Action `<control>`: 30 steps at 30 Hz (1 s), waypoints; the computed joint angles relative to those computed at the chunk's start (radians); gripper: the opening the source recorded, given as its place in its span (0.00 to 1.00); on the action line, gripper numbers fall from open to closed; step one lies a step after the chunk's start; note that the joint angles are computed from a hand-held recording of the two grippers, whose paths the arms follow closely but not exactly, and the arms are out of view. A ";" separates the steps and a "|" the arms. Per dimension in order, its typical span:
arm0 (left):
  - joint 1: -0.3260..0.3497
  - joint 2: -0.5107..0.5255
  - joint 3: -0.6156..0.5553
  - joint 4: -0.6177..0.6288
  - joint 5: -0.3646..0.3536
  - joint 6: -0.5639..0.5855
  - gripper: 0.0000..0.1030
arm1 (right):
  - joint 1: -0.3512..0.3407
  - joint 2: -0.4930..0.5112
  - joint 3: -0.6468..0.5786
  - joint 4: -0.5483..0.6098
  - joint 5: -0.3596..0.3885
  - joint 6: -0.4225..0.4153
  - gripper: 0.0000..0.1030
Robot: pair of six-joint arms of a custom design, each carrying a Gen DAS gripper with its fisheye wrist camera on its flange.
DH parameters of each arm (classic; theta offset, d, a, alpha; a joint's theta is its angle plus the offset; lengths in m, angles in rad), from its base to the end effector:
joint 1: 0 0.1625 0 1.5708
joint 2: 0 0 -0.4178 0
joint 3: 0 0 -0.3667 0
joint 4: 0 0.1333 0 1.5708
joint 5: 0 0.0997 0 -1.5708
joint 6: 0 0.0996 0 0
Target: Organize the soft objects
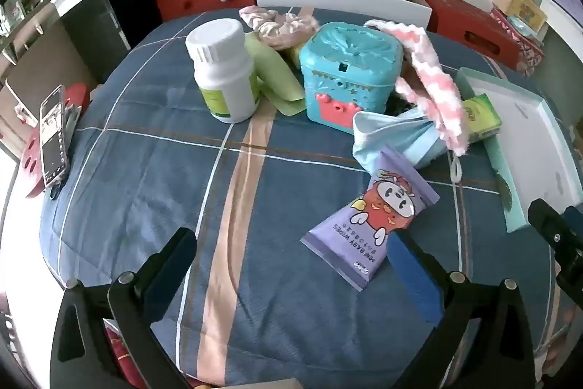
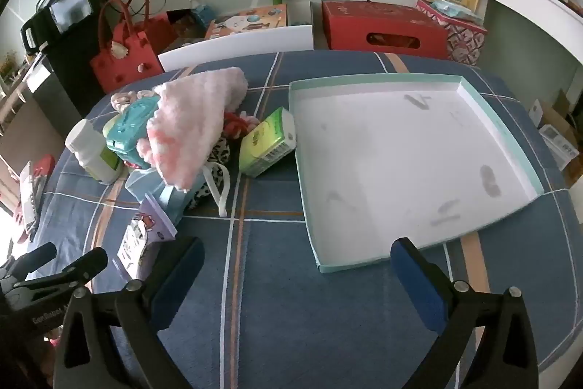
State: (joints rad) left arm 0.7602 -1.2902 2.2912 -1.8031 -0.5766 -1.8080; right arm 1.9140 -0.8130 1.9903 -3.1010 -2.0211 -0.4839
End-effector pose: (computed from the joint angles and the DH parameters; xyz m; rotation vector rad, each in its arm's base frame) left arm -0.1024 -0.3965 0.1469 -0.5799 1.9964 -0.8519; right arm 0.2706 -0.4898 0.0776 0.9616 -2.4592 0.4268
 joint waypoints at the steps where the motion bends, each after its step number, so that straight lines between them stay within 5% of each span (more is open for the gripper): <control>1: -0.001 -0.002 0.002 0.000 0.001 0.004 1.00 | 0.002 0.003 0.000 -0.008 -0.006 -0.004 1.00; 12: -0.016 0.019 -0.038 0.140 -0.003 -0.101 1.00 | -0.005 0.004 0.001 -0.012 -0.008 -0.006 1.00; 30: -0.002 0.018 -0.039 0.129 -0.012 -0.087 1.00 | -0.006 0.016 -0.001 -0.025 -0.022 -0.008 1.00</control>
State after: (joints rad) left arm 0.7582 -1.2723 2.2522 -1.6740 -0.5890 -1.8952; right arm 1.9081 -0.7975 1.9897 -3.1256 -2.0432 -0.4920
